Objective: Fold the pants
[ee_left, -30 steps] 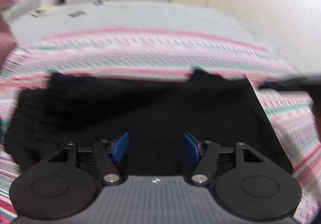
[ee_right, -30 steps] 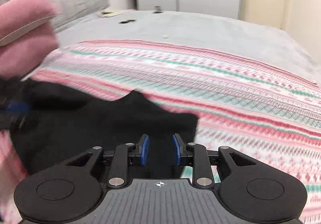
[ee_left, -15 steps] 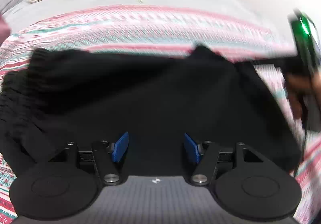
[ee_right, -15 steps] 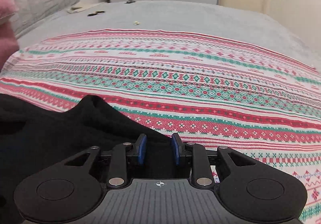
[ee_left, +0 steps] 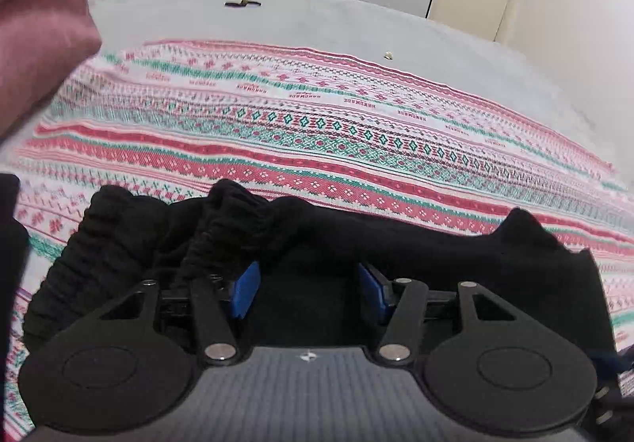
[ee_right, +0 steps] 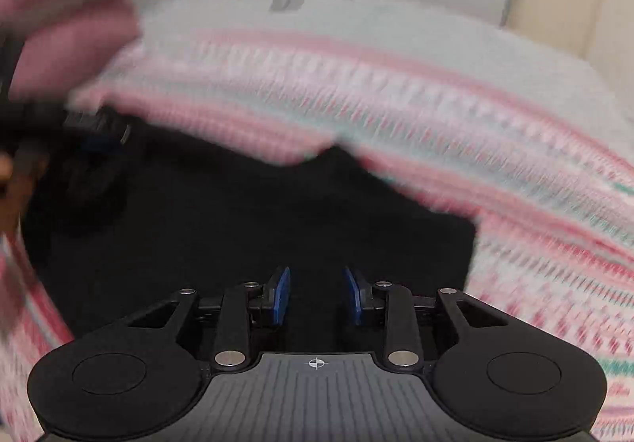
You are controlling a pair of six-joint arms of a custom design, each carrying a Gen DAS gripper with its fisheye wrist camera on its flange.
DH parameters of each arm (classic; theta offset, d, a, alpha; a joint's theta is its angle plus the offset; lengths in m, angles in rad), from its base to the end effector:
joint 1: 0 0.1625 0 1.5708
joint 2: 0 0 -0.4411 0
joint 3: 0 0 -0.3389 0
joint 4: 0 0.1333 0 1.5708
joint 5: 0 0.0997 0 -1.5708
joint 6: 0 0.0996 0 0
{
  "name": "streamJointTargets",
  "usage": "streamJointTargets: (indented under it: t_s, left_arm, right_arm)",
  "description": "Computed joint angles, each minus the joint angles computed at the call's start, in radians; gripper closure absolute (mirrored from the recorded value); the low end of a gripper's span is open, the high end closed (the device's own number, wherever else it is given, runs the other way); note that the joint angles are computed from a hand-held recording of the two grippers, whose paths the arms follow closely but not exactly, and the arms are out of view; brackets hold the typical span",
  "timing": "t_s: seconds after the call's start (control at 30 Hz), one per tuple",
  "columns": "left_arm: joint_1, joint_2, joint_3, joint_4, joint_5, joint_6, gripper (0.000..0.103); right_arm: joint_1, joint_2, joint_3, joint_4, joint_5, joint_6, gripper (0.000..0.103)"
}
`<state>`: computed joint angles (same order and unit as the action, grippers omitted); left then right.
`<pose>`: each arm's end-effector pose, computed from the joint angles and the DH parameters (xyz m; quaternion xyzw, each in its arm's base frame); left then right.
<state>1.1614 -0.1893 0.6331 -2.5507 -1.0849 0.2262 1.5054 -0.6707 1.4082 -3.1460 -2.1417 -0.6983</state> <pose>-0.1814 -0.8697 0.0752 0.2319 0.9090 -0.2772 0.2075 0.0319 -0.7290 0.2268 0.1640 -0.8687 0.2663 0.3841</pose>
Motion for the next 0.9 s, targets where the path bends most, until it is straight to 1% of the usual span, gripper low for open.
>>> streamJointTargets:
  t_s: [0.03,0.07,0.1,0.13,0.17,0.23,0.27,0.3,0.33,0.37,0.4,0.43,0.47,0.53,0.6,0.67,0.73,0.8,0.87,0.9]
  left_arm:
    - [-0.002,-0.017,0.027,-0.012,-0.009,-0.025,0.034]
    - [-0.004,-0.039,0.062,-0.027,-0.022,-0.055,0.034]
    - [-0.006,-0.065,0.107,-0.048,-0.041,-0.07,0.034]
    - [-0.006,-0.088,0.147,-0.07,-0.069,-0.062,0.033]
    - [-0.009,-0.115,0.199,-0.098,-0.092,-0.039,0.033]
    - [-0.017,-0.152,0.287,-0.145,-0.116,0.012,0.031]
    - [-0.018,-0.167,0.325,-0.156,-0.126,0.024,0.03]
    - [-0.018,-0.172,0.341,-0.148,-0.132,0.025,0.03]
    - [-0.017,-0.171,0.346,-0.132,-0.123,0.013,0.03]
    - [-0.018,-0.164,0.337,-0.094,-0.098,-0.005,0.03]
    - [-0.021,-0.154,0.32,-0.037,-0.057,-0.026,0.03]
    - [-0.021,-0.14,0.297,0.011,-0.015,-0.035,0.03]
    - [-0.02,-0.133,0.289,0.016,-0.001,-0.014,0.03]
    - [-0.026,-0.133,0.316,-0.04,0.022,0.048,0.029]
    - [-0.033,-0.145,0.346,-0.068,0.041,0.071,0.029]
    - [-0.035,-0.16,0.364,-0.075,0.025,0.07,0.029]
    - [-0.033,-0.187,0.387,-0.074,-0.037,0.054,0.029]
    - [-0.03,-0.211,0.412,-0.072,-0.095,0.051,0.026]
    - [-0.035,-0.207,0.429,-0.079,-0.101,0.053,0.025]
    - [-0.036,-0.206,0.427,-0.051,-0.103,0.047,0.025]
  right_arm:
    - [-0.003,0.016,-0.006,0.019,-0.039,-0.005,0.073]
    - [-0.005,0.031,-0.004,-0.004,-0.059,-0.042,0.073]
    - [-0.002,0.04,0.009,-0.055,-0.062,-0.089,0.072]
    - [0.004,0.042,0.009,-0.065,-0.075,-0.094,0.072]
    - [0.009,0.036,0.014,-0.064,-0.075,-0.066,0.072]
    - [0.011,0.003,0.056,-0.057,-0.019,-0.005,0.072]
    - [0.016,-0.007,0.076,-0.073,0.0,0.0,0.072]
    - [0.024,-0.008,0.083,-0.087,0.008,0.002,0.072]
    - [0.029,-0.013,0.095,-0.094,0.016,0.01,0.072]
    - [0.03,-0.017,0.106,-0.089,0.022,0.027,0.072]
    - [0.03,-0.019,0.114,-0.081,0.019,0.047,0.072]
    - [0.031,-0.017,0.12,-0.073,0.002,0.065,0.071]
    - [0.032,-0.01,0.127,-0.078,-0.029,0.075,0.071]
    - [0.032,0.001,0.155,-0.119,-0.076,0.082,0.071]
    - [0.029,0.001,0.21,-0.221,-0.077,0.074,0.071]
    - [0.033,-0.008,0.247,-0.262,-0.087,0.097,0.071]
    - [0.04,-0.018,0.285,-0.305,-0.092,0.123,0.071]
    - [0.043,-0.037,0.312,-0.311,-0.088,0.161,0.069]
    - [0.045,-0.052,0.349,-0.343,-0.075,0.198,0.068]
    - [0.045,-0.063,0.36,-0.353,-0.068,0.218,0.068]
